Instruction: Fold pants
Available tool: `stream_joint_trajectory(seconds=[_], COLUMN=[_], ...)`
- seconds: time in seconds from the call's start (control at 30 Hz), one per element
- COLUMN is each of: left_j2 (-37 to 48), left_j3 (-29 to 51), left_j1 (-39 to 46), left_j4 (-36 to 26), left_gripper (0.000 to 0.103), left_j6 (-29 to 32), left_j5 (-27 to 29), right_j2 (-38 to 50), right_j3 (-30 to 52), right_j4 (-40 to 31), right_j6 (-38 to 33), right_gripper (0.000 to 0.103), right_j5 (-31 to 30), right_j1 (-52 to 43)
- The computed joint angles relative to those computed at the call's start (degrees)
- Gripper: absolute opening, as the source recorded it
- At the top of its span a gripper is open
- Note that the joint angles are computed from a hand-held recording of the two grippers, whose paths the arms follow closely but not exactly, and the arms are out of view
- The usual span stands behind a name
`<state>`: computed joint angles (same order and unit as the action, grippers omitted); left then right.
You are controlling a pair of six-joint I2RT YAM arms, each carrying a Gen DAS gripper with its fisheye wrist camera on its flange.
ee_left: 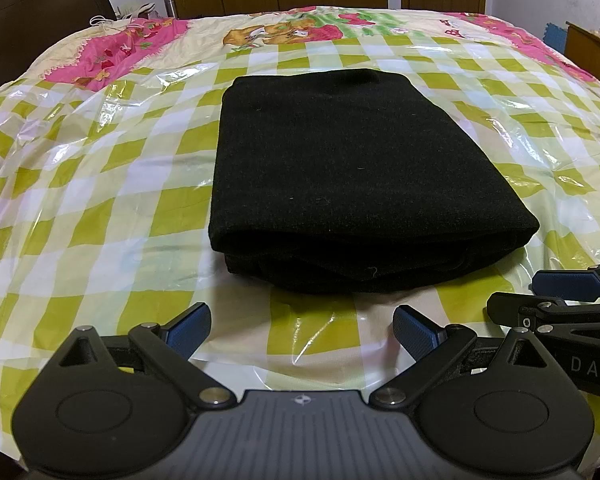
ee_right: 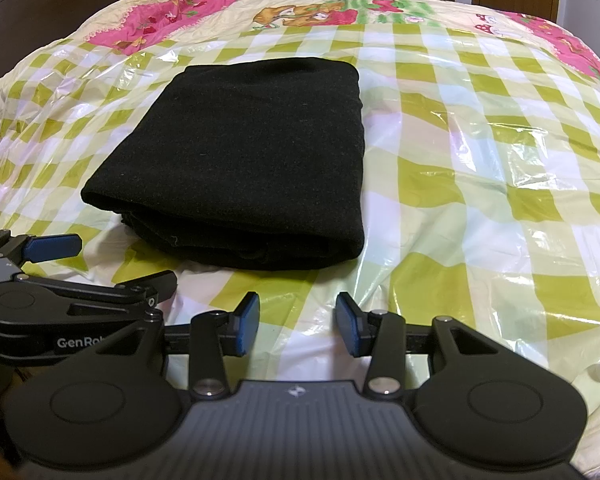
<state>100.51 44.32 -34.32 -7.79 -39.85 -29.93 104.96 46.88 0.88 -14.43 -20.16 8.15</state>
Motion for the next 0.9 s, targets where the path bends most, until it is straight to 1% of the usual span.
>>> stream_joint_trajectory(seconds=[0.9], left_j2=[0.2], left_j3=[0.4], left_j1=[-0.3], left_j4=[-0.5], left_gripper=[0.103], left_j6=[-0.1], left_j5=[-0.5], right_j2=[0.0], right_j3=[0.1], right_j4=[0.0], right_j6=[0.1], right_gripper=[0.043], right_j5=[0.1], right_j1=[0.1])
